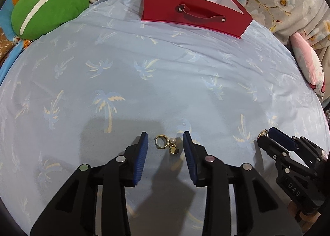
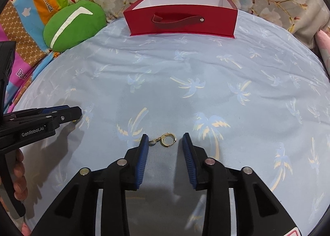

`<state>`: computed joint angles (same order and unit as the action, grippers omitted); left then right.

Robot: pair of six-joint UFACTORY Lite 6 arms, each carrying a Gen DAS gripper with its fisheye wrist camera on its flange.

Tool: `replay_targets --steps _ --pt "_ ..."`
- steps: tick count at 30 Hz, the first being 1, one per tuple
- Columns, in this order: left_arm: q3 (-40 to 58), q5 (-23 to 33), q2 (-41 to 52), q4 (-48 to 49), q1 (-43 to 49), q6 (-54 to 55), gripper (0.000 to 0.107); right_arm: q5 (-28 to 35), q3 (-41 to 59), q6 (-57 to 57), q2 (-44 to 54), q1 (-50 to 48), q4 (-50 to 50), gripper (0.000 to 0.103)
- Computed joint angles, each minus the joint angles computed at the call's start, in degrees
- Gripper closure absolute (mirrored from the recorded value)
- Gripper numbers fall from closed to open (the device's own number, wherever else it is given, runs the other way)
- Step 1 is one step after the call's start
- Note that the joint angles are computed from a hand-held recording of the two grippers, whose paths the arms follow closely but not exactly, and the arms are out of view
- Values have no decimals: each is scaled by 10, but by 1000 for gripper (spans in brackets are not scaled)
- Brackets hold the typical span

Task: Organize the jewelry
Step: 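Grasp the gold pearl-drop earring with the right gripper, then carry the earring over the red box and open the right gripper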

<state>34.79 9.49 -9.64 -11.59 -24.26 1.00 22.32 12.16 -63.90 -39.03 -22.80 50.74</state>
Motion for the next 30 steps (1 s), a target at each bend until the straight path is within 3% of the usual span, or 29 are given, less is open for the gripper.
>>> replay_targets --steps 6,8,11,21,30 --pt "4 -2 4 64 -11 -70 75 7 2 -22 4 -13 16 80" --pt "7 3 7 -5 -4 1 89 12 2 -22 0 -18 17 80" --pt "7 9 2 -64 3 62 89 27 7 -26 -6 -32 18 80" --pt "46 57 -65 17 -1 -12 89 122 61 -22 -54 -104 5 80" --pt "169 113 -101 61 25 -29 89 197 205 -47 -28 -168 40 80"
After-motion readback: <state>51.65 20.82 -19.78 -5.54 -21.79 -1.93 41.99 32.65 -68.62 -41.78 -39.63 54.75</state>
